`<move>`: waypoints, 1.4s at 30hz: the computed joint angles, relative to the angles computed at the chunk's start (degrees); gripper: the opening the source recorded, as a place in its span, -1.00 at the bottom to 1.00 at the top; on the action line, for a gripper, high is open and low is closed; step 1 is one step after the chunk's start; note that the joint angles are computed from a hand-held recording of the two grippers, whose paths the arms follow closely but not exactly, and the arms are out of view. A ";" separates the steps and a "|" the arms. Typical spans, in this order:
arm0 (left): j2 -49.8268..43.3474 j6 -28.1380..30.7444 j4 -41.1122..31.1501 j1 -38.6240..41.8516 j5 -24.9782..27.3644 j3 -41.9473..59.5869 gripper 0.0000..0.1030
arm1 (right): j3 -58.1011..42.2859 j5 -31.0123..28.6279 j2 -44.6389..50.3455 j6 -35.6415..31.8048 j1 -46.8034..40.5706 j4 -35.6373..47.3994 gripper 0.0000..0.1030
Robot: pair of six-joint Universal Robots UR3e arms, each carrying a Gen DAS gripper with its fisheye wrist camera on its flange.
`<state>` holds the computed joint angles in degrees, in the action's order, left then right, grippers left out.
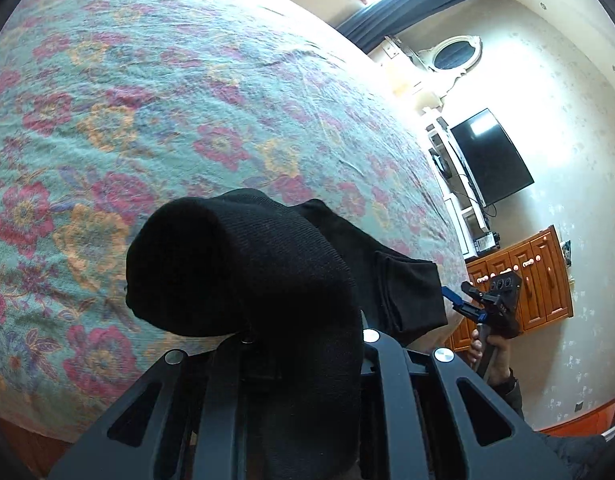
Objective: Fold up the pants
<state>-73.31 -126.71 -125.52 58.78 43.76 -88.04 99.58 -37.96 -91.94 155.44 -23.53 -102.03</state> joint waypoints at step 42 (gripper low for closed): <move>-50.64 -67.42 54.73 -74.44 26.74 38.06 0.22 | -3.25 7.68 10.93 -10.44 -9.43 19.90 0.58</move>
